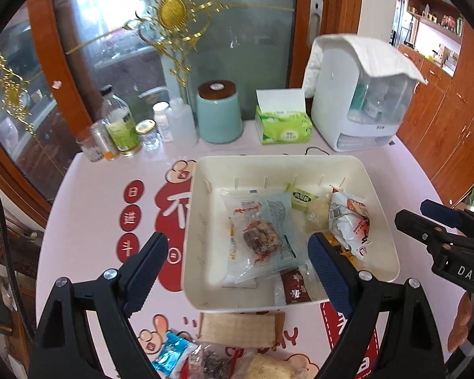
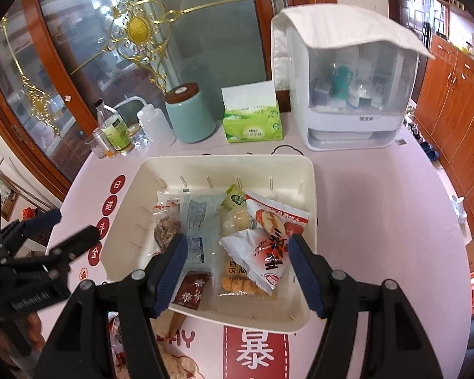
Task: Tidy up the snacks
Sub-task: 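Move both grippers back toward the remaining snacks, then grasp the red Cookies bag with the left gripper while the right grasps the oat-cluster bag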
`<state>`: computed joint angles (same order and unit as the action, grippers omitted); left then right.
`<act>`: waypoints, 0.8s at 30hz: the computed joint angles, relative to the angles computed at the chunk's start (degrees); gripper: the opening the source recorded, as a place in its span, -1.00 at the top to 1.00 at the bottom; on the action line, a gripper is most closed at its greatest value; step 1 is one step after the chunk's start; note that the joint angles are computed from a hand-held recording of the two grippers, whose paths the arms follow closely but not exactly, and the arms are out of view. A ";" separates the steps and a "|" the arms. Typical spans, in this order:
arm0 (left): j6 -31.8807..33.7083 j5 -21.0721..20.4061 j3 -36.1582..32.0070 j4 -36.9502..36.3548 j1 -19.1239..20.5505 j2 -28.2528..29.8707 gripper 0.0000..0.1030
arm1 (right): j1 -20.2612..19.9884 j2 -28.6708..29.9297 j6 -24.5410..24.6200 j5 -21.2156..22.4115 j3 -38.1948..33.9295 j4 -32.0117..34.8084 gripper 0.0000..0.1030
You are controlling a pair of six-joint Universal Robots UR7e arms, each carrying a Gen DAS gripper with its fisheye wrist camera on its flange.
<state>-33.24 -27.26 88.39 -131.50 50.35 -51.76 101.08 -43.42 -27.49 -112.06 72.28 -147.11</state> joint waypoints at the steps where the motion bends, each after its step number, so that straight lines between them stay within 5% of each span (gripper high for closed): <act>1: -0.79 0.50 0.85 0.53 -0.53 -0.84 -0.74 | 0.09 -0.58 -0.26 0.25 0.61 -0.26 -0.29; 12: -10.44 3.01 12.29 6.44 -5.99 -10.93 -0.80 | 1.72 -8.00 -6.14 4.89 11.16 -3.24 -0.30; 24: -26.99 -1.66 25.95 15.85 -8.48 -18.66 -0.81 | 2.63 -11.45 -18.39 4.23 24.80 -6.75 -0.33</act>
